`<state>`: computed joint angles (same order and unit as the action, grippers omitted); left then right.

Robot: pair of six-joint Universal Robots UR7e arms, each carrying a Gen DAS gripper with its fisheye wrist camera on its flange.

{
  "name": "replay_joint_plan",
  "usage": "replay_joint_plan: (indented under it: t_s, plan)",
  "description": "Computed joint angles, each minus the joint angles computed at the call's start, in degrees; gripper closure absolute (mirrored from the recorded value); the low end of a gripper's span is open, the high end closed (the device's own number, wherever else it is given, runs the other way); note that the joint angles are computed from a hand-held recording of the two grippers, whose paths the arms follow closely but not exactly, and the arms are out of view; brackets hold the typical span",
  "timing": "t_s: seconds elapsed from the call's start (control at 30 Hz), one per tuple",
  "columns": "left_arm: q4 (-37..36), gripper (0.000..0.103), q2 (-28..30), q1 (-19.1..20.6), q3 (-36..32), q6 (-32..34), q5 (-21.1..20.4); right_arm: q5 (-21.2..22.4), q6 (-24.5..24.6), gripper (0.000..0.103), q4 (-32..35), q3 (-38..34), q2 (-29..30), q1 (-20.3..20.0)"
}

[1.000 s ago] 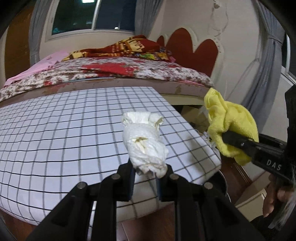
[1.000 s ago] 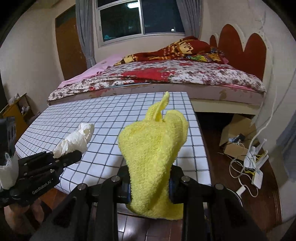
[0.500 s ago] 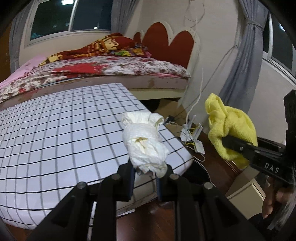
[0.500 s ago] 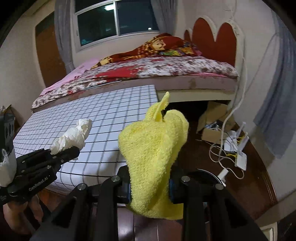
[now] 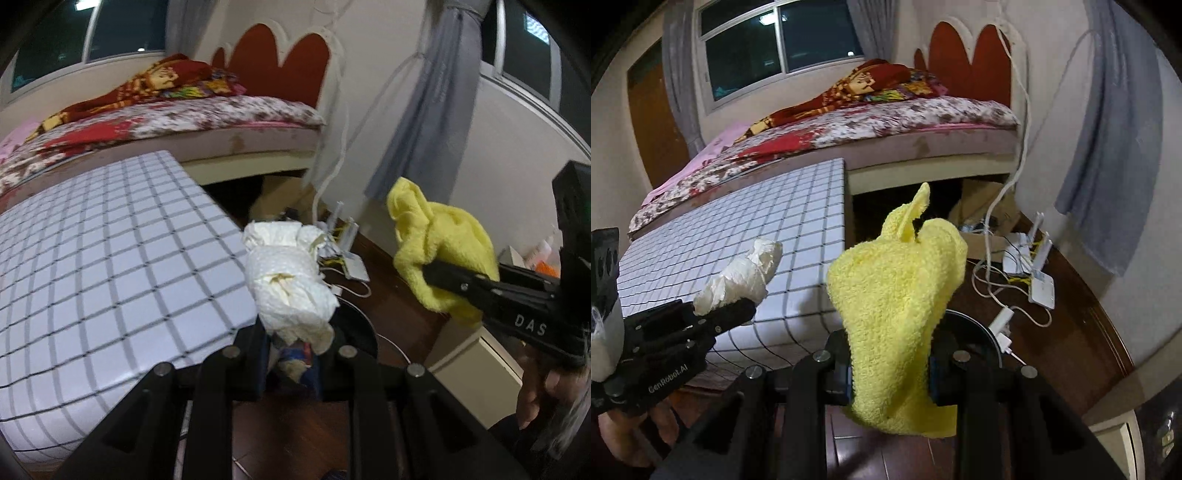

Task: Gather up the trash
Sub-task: 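Lift the white tissue and yellow cloth and carry both toward the black bin, then open both tools over the black bin to drop tissue and cloth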

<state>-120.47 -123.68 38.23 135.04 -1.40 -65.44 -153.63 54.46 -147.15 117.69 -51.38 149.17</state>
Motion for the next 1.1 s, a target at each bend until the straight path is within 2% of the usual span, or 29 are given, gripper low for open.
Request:
replay_joint_plan:
  t_s: [0.17, 0.33, 0.57, 0.83, 1.1]
  plan:
    - [0.2, 0.083, 0.0, -2.6, 3.2, -2.5, -1.1, 0.8, 5.6, 0.073, 3.5, 4.9, -4.2, -0.1]
    - [-0.5, 0.083, 0.3, -4.7, 6.7, -6.6, -0.8, 2.7, 5.1, 0.073, -0.5, 10.8, -7.3, -1.5]
    - [-6.5, 0.083, 4.0, -5.4, 10.9, -11.6, 1.0, 6.5, -3.2, 0.073, -11.8, 16.7, -7.8, -5.9]
    - [-14.3, 0.083, 12.8, -0.7, 12.7, -13.5, 1.6, 11.3, -18.1, 0.073, -26.7, 20.2, -4.6, -14.7]
    - [-22.1, 0.082, 21.6, 3.1, 13.4, -12.3, 2.2, 15.5, -29.5, 0.073, -36.2, 21.3, -1.2, -22.6]
